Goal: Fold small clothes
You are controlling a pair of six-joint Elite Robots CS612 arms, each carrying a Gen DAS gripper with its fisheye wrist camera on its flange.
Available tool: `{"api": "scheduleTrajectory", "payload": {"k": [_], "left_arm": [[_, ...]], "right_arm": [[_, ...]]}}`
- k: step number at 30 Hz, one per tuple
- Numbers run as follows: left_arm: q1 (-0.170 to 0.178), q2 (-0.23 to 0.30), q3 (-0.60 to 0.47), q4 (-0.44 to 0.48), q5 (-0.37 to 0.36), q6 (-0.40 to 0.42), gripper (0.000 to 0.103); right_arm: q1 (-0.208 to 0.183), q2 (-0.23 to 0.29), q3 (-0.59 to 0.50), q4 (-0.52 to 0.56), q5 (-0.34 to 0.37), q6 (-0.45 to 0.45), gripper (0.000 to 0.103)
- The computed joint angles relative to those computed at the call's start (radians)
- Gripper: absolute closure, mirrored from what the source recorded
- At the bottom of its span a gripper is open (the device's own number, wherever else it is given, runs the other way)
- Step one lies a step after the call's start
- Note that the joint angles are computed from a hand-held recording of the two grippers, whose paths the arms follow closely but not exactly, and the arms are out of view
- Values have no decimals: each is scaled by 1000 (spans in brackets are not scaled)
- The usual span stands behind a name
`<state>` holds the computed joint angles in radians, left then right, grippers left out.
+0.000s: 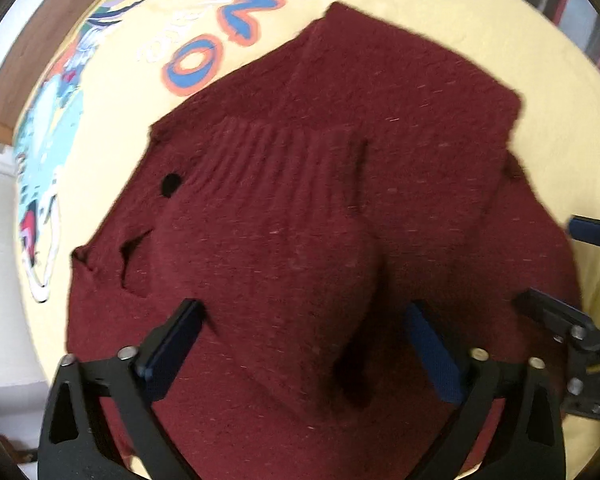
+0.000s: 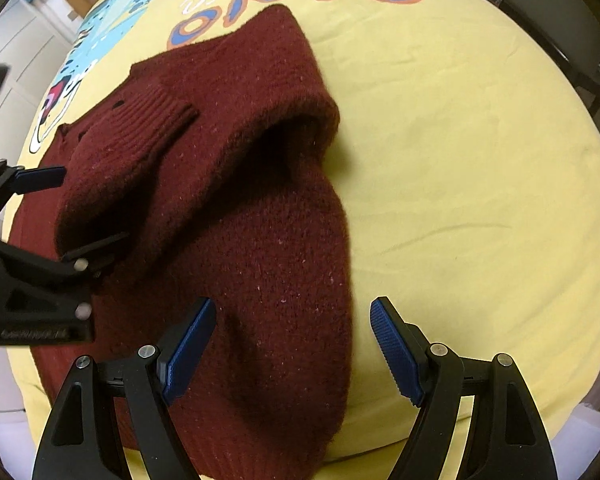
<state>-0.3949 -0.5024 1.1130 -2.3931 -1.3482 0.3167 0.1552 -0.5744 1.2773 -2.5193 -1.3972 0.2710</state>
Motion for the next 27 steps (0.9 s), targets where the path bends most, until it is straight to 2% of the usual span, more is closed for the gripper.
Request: {"api": "scheduleTrajectory", "payload": {"k": [1, 2, 3, 4, 9, 13, 18, 21, 27], "left_arm": [[3, 7, -12, 15, 6, -6, 41], [10, 13, -29, 47, -10, -22, 52], [23, 19, -47, 80, -41, -46, 71], [33, 19, -51, 83, -63, -62, 80], [81, -13, 4, -18, -153, -110, 81], [126, -52, 76, -93, -225, -195, 81], [165, -70, 136, -169, -281, -297, 81], [176, -62, 152, -185, -310, -354, 81], [212, -15, 98, -129, -380, -478, 80]], "right_arm": [[1, 3, -5, 6, 0, 0, 22], [2, 4, -6, 10, -1, -2, 23], [2, 4, -7, 13, -2, -4, 23], [3, 7, -10, 15, -2, -4, 23], [2, 9, -11, 13, 4, 8, 22], [6, 10, -13, 17, -2, 4, 23], [10, 12, -12, 15, 6, 4, 22], [15, 12, -12, 13, -4, -2, 22], [20, 11, -17, 25, -20, -4, 22]]}}
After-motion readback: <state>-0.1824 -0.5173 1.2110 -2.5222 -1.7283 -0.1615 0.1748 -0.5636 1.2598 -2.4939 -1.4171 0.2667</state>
